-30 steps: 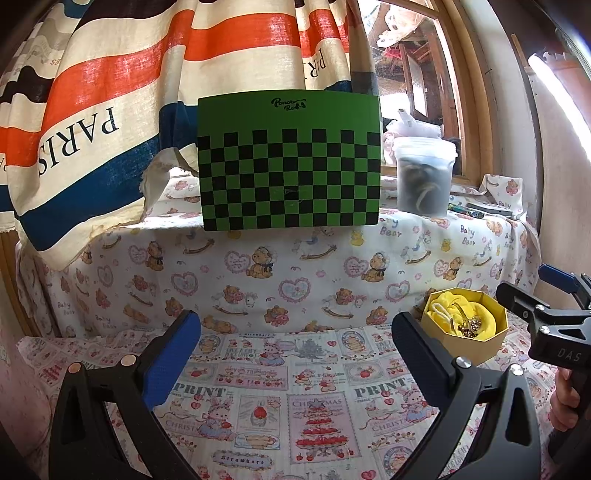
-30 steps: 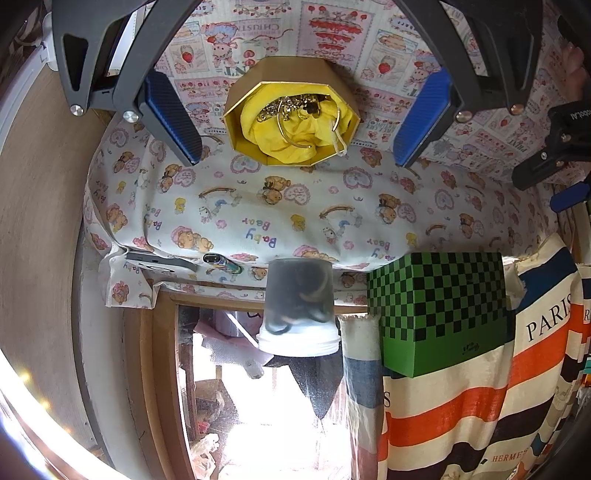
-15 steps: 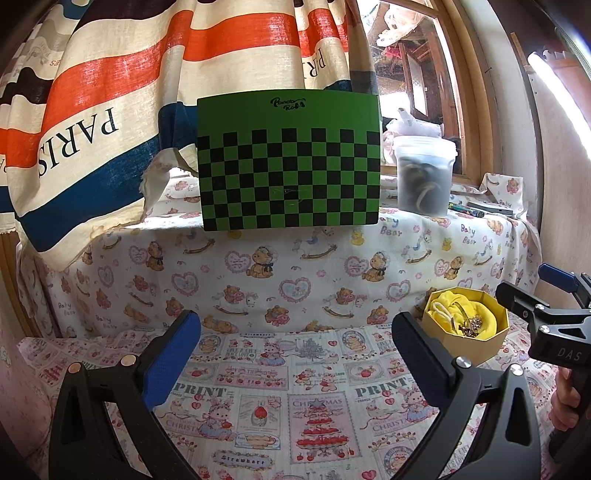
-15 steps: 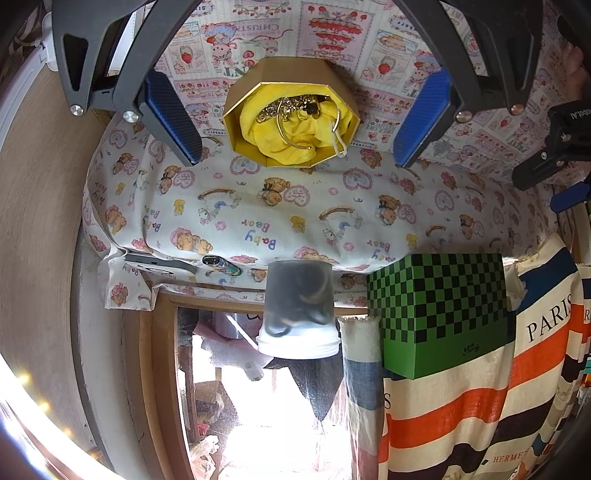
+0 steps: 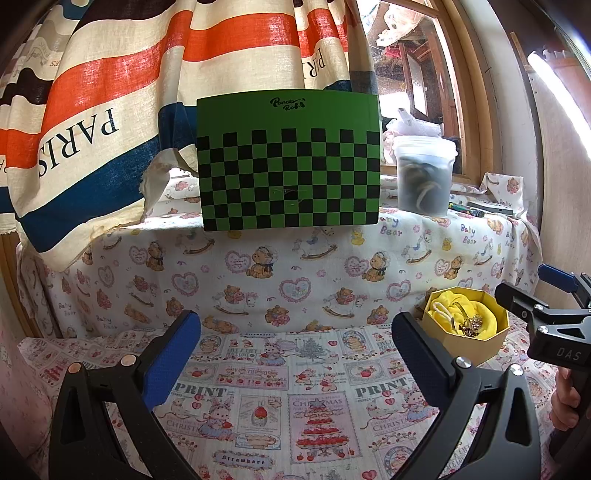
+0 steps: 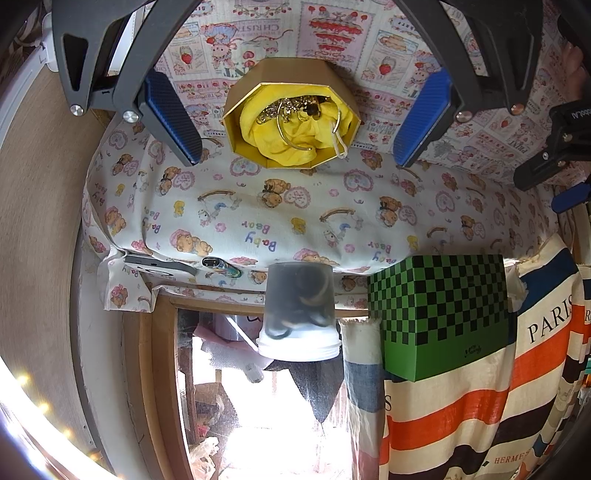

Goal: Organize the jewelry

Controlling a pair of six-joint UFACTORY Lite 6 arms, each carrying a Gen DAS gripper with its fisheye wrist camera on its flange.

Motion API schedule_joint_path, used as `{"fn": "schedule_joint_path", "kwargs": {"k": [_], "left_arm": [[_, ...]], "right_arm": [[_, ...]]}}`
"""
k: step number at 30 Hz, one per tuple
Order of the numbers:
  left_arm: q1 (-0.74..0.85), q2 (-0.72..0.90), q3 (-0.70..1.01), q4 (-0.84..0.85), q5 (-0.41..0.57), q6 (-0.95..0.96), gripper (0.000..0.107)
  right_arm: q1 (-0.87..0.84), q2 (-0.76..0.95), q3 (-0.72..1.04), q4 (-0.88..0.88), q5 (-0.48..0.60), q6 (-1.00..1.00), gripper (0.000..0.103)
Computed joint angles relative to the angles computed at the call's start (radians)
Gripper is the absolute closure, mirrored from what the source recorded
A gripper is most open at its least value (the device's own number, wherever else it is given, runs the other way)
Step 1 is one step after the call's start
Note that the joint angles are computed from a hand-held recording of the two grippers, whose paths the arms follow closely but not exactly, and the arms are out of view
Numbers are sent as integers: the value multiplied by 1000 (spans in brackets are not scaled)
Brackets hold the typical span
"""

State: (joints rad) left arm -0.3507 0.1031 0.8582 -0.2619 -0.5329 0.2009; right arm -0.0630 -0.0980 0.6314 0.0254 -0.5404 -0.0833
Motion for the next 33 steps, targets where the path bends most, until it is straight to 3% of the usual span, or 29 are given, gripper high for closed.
{"fn": "schedule_joint_path", "kwargs": {"k": [33], "left_arm": [[0, 1, -1, -4, -3, 4, 4]], "right_arm": [[4, -5, -3, 18, 2, -13, 0]]}}
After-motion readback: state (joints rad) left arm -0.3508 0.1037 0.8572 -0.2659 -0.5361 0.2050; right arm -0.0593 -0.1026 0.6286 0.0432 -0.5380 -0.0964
